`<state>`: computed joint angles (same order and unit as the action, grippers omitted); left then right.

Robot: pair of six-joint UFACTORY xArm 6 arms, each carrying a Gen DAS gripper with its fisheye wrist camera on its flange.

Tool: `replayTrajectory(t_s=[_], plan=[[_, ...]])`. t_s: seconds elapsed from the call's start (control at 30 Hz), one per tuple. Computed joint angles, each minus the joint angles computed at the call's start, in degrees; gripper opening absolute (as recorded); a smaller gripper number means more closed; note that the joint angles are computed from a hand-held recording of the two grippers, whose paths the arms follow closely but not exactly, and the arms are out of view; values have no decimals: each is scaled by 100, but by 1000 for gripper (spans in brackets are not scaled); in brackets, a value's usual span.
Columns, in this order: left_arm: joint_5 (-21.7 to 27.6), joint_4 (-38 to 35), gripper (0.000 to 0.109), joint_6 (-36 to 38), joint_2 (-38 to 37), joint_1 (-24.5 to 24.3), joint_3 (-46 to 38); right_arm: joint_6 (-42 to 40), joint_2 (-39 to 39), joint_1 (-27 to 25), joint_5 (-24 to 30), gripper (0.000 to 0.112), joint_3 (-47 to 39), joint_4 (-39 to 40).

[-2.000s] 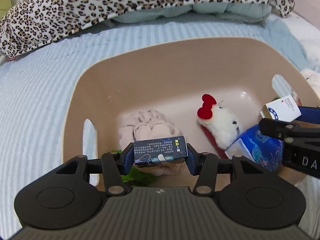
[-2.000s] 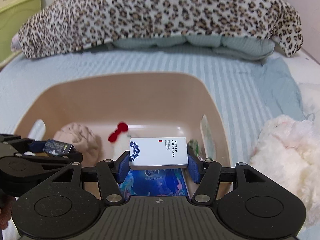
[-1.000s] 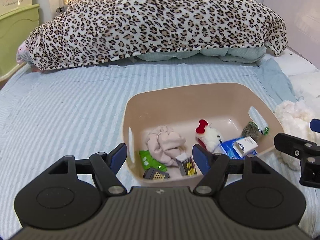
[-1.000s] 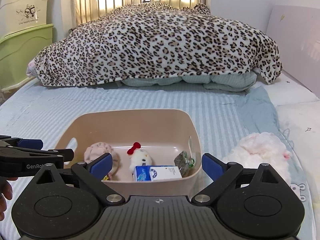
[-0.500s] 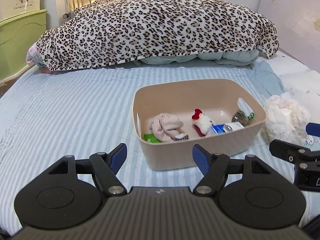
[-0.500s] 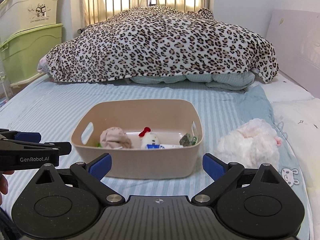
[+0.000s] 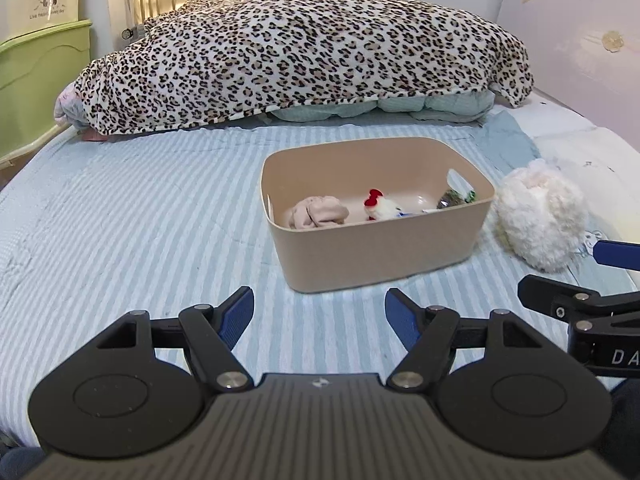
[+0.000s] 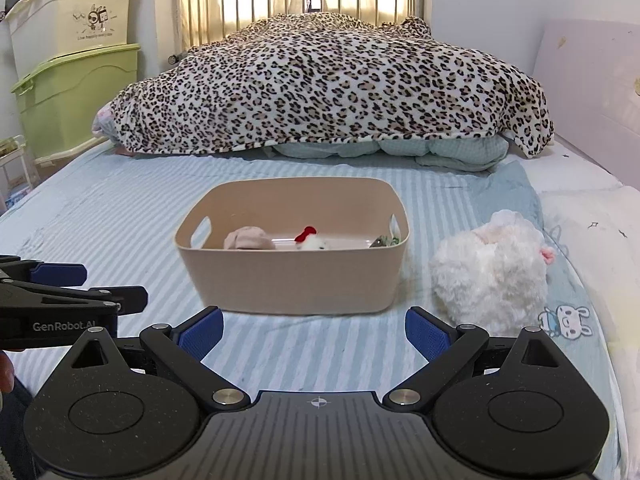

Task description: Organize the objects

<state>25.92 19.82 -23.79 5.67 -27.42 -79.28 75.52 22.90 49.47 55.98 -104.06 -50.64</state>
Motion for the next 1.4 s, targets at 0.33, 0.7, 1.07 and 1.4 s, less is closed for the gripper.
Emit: replayTrajectory(t_s=[0.33,0.7,1.07,1.4], plan=[[-222,-253,73,183,-792,-83,940,633,-472,279,-23,99,612,-61],[-305,-242,73,161,-1310,-144,1475,941,-797,586,175,99,903,-155],[-275,-482,73,520,-1602,-149,1822,1128,-1046,765,248,99,1244,-71],[-288,-423,73,530,-1820,-226,1960,1177,-1165,869,300,99,1363,-94]])
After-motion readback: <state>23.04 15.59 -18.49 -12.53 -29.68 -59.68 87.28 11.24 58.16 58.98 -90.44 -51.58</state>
